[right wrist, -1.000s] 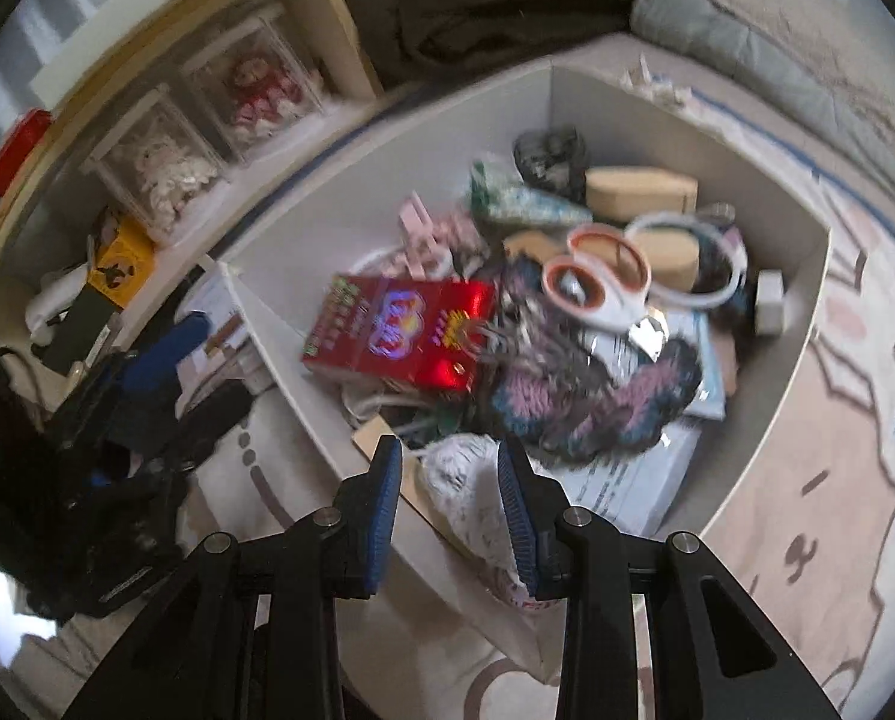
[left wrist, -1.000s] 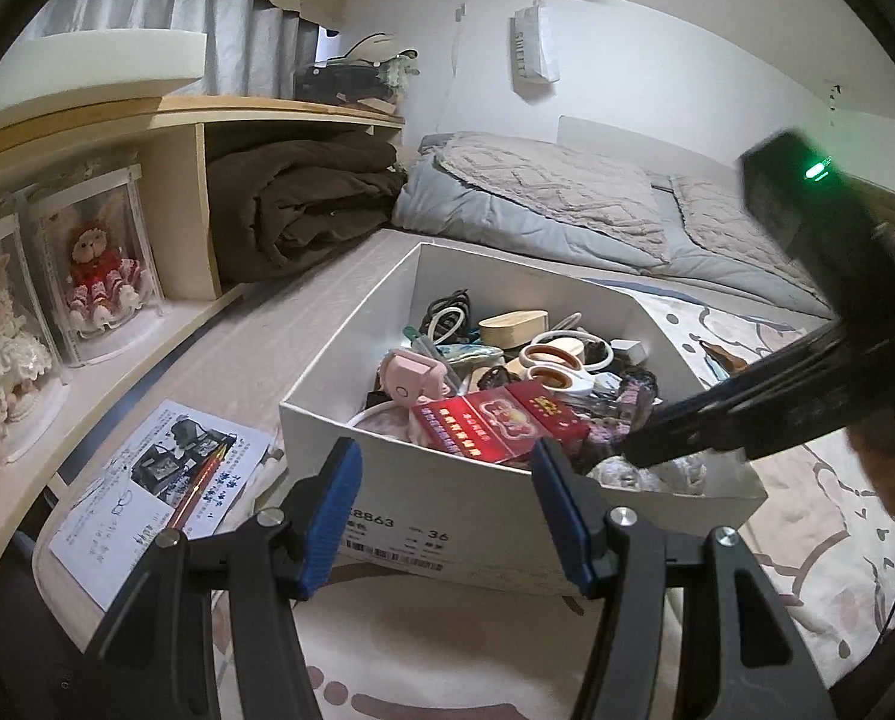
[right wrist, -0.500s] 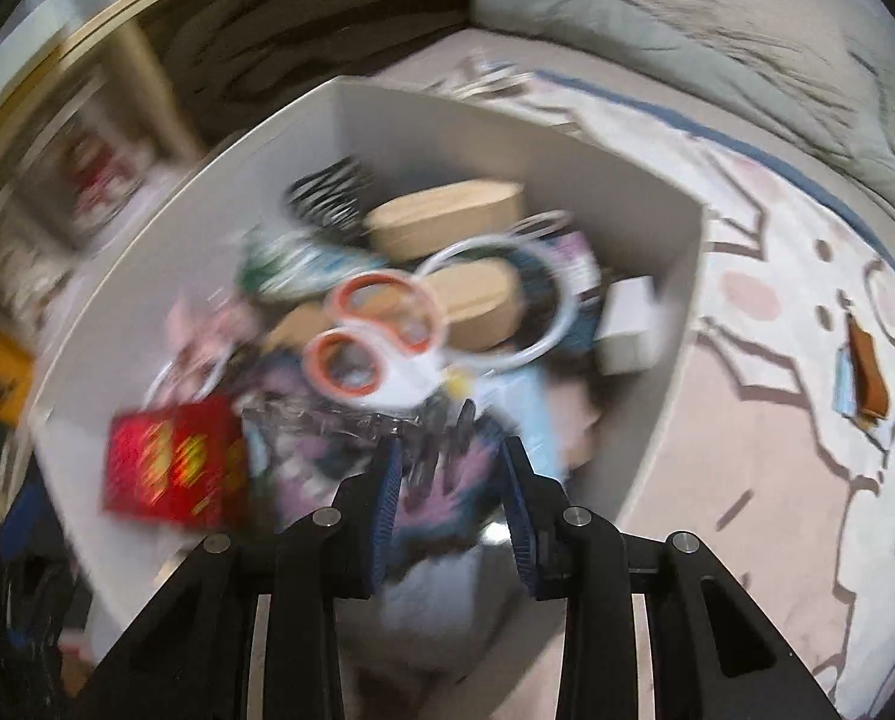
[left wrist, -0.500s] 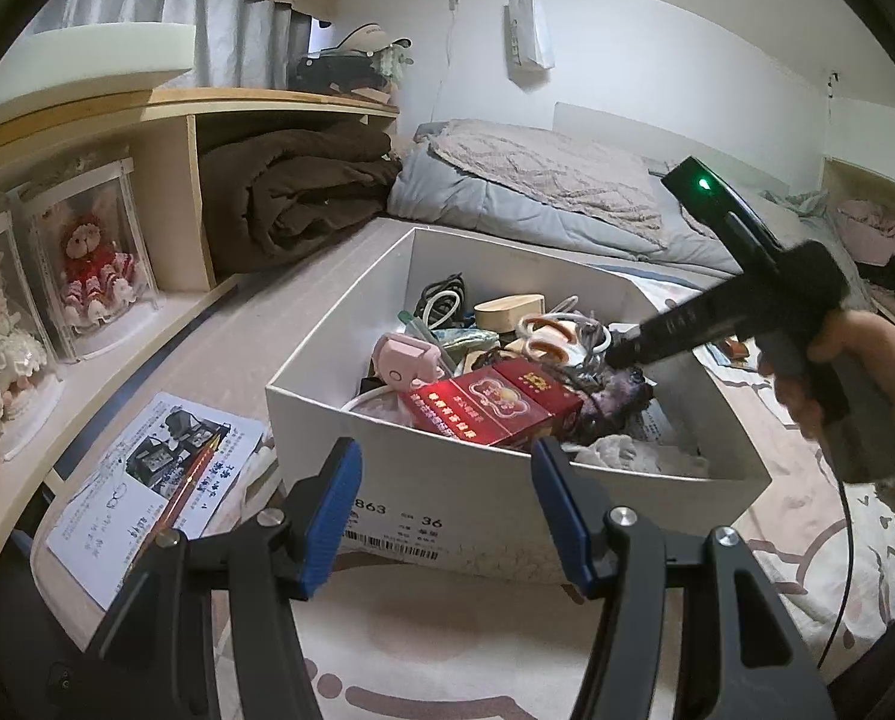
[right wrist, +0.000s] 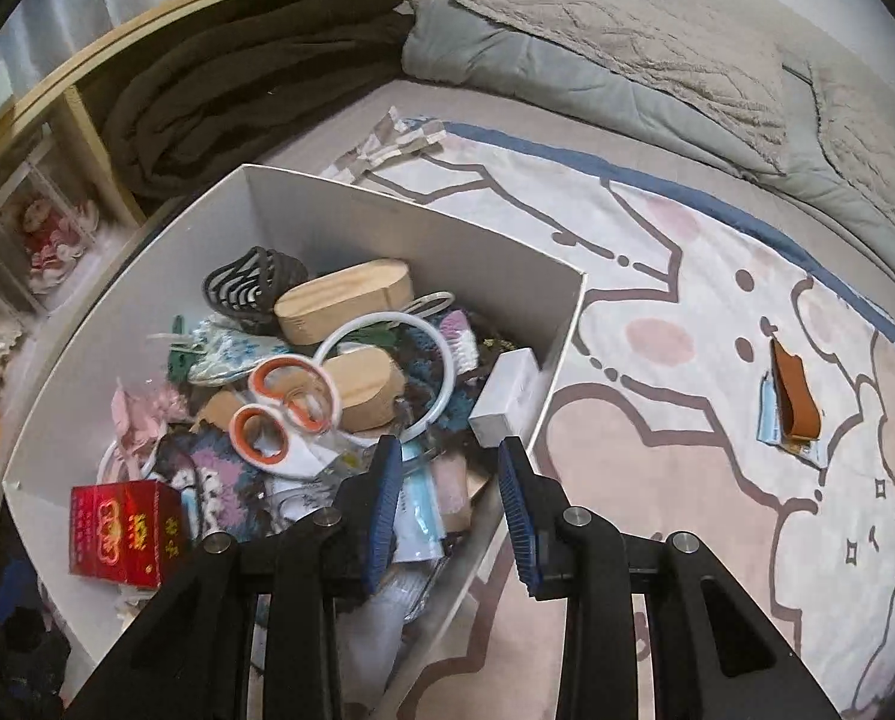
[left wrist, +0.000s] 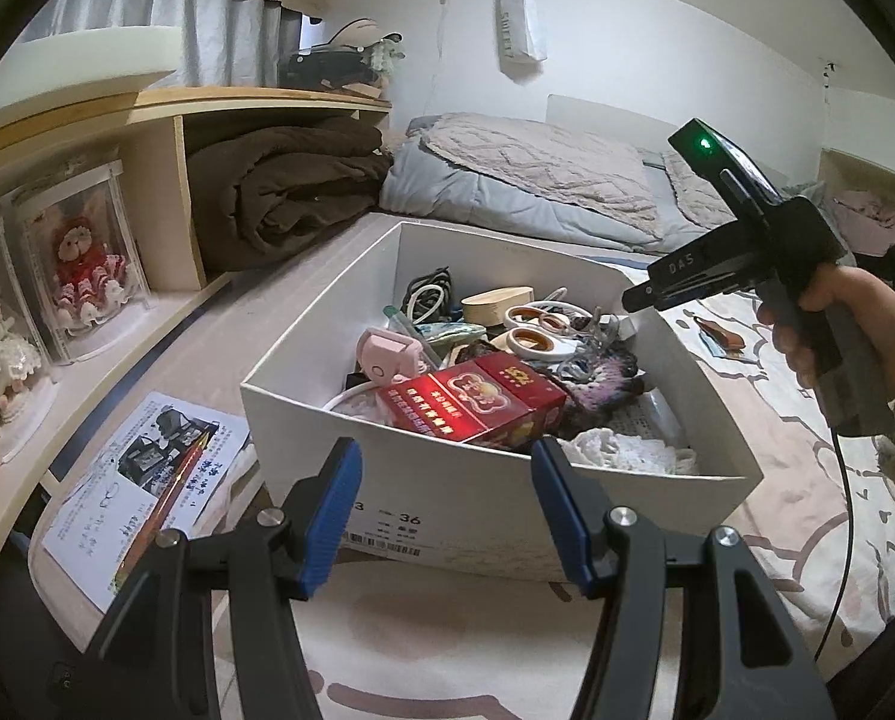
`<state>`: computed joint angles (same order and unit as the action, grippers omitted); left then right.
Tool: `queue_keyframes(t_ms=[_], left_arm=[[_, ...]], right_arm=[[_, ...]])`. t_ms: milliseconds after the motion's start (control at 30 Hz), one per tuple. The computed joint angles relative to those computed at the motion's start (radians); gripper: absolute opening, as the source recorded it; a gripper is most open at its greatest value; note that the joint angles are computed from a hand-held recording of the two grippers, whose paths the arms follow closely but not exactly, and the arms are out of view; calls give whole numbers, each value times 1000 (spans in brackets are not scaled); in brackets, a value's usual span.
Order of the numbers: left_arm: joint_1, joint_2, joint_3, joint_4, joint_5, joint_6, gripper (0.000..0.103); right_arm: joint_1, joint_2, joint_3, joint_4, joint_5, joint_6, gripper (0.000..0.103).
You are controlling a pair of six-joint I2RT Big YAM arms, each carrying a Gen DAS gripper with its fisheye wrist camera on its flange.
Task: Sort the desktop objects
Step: 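Withdraw both tools from the white box back over the blanket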
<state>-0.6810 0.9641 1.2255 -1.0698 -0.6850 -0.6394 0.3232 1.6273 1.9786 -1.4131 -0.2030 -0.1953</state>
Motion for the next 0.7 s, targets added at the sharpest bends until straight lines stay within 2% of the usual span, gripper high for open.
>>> queue_keyframes(t_ms=[200, 333, 367, 500, 567, 667, 700], left_arm=[[-13, 5, 9, -5, -7, -9, 59], [-17, 8, 12, -15, -10, -19, 59], [-17, 9, 13, -17, -10, -21, 59], [-16, 10, 14, -22, -7, -26, 59], [-18, 10, 14, -26, -8, -30, 59], [-21, 9, 12, -31, -8, -33, 59], [-23, 10, 13, -34, -8, -36, 59]], right_arm=[[55, -20, -44, 26, 39, -51, 34], [59, 15, -6, -31, -104, -30, 34], [61, 24, 2, -42, -114, -24, 34], [63, 59, 18, -58, -100, 3, 34], [51, 61, 9, -37, -99, 18, 34], [38, 57, -8, -12, -39, 24, 34], [33, 54, -11, -9, -43, 19, 34]])
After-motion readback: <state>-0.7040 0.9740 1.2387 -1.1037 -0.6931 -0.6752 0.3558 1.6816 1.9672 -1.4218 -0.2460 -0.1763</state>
